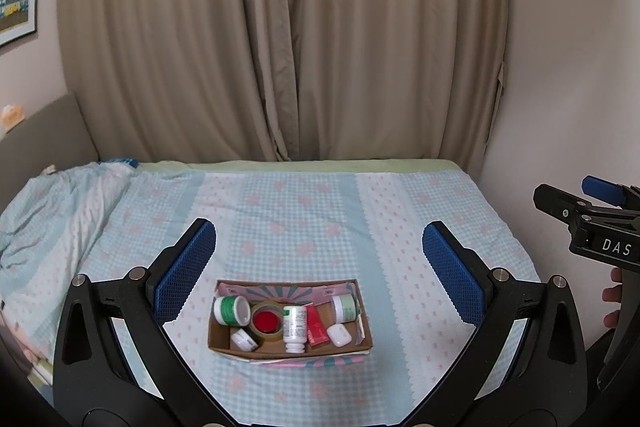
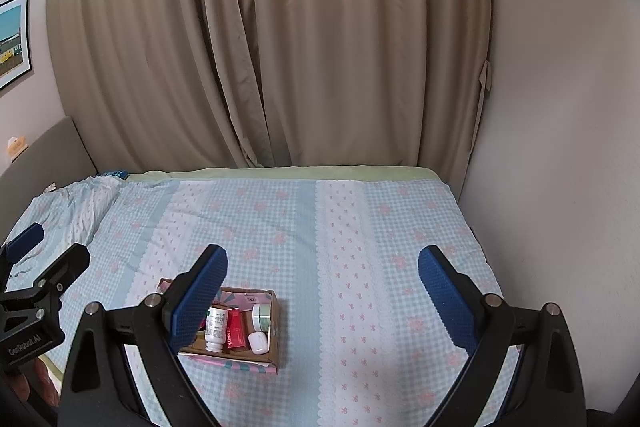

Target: Organize rigid objects

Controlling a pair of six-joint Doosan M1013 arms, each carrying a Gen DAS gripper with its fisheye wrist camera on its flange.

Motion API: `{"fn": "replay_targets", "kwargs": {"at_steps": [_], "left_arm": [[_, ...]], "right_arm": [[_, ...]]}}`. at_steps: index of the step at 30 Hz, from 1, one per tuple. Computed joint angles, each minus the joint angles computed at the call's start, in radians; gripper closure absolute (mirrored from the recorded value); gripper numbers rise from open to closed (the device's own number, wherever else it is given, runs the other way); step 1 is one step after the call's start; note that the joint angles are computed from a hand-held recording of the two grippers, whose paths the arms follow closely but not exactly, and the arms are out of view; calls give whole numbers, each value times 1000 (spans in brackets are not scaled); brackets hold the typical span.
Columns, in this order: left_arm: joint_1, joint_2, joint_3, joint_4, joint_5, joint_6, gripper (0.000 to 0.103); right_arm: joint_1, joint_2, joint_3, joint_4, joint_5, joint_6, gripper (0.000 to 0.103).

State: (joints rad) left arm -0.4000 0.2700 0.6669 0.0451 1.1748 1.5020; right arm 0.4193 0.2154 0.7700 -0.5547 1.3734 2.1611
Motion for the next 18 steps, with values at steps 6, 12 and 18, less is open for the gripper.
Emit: {"fn": "replay_targets", "kwargs": {"at_steps": [6,12,18], "left_arm": [[4,0,2,-6,-3,6,0],[4,-7,20,-2,-24,11,0],[0,-21,48,22,-58,13,0]], "right_arm": [[3,6,-6,-5,1,6,8],[4,7,-6,-8,1,9,8],[7,9,-7,-12,2,13,8]]}}
